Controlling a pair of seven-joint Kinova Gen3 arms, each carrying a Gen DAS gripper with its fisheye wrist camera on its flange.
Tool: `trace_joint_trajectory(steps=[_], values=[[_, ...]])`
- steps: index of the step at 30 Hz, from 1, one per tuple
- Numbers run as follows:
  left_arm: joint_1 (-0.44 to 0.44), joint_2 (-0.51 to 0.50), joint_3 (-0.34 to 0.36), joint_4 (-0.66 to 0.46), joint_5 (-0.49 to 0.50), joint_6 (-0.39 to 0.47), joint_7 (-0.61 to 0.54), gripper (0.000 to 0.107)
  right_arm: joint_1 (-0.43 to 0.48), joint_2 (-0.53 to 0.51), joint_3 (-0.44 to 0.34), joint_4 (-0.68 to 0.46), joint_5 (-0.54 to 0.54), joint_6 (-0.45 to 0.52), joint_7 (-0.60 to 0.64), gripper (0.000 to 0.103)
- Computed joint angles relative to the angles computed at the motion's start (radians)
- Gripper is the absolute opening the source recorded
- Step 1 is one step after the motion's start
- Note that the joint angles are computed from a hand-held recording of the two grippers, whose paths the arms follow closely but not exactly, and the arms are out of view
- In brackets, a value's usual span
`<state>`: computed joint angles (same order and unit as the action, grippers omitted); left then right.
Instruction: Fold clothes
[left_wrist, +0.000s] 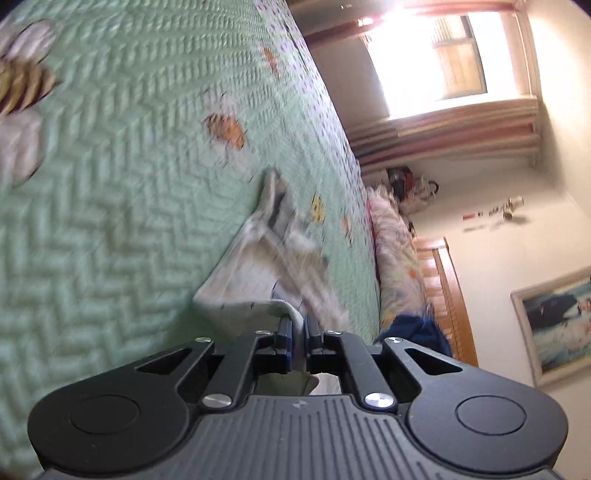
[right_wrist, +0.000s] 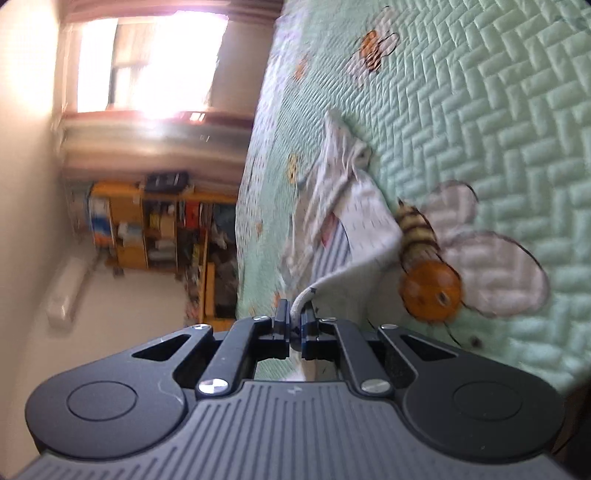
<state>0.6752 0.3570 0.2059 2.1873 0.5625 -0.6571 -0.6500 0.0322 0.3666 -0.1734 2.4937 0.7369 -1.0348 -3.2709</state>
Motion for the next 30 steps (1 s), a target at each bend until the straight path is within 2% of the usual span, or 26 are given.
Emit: trace_joint_trajectory(steps=[3,6,10,12,15,16,19,22,24,26,30], values=[[-0.1,0.018,0.026,-0.112,0.01,0.122,-0.115,0.007,0.004,0.005,-0.034,-0.113,-0.02,0.107,-0.071,0.006],[-0.214,0.07,0.079,-0.244,0.043,0.244,-0.223,0.007,-0.036,0.033,-0.007,-0.239,-0.019,0.229,-0.173,0.006],[-0.263,0.17,0.043,-0.429,0.05,0.407,-0.293,0.007,0.004,0.143,-0.071,-0.424,0.024,0.383,-0.304,0.006],[-0.258,0.226,-0.008,-0.521,0.015,0.488,-0.265,0.007,-0.004,0.2,-0.069,-0.516,0.067,0.442,-0.375,0.006],[-0.243,0.292,-0.085,-0.642,-0.092,0.609,-0.145,0.007,0.041,0.282,-0.148,-0.653,0.156,0.564,-0.461,0.006],[-0.25,0.313,-0.09,-0.672,-0.133,0.633,-0.107,0.007,0.052,0.305,-0.17,-0.689,0.18,0.594,-0.479,0.006],[-0.292,0.365,-0.06,-0.734,-0.23,0.665,-0.035,0.007,0.079,0.371,-0.225,-0.778,0.242,0.653,-0.52,0.007],[-0.333,0.399,-0.022,-0.762,-0.245,0.673,-0.013,0.012,0.095,0.411,-0.254,-0.82,0.254,0.674,-0.541,0.012],[-0.356,0.412,-0.001,-0.756,-0.248,0.647,0.006,0.018,0.115,0.433,-0.267,-0.826,0.248,0.653,-0.544,0.021],[-0.358,0.408,-0.012,-0.734,-0.251,0.608,0.024,0.023,0.096,0.432,-0.229,-0.819,0.204,0.623,-0.493,0.023],[-0.341,0.389,-0.07,-0.718,-0.26,0.602,0.045,0.024,0.062,0.423,-0.165,-0.817,0.144,0.593,-0.36,0.023]])
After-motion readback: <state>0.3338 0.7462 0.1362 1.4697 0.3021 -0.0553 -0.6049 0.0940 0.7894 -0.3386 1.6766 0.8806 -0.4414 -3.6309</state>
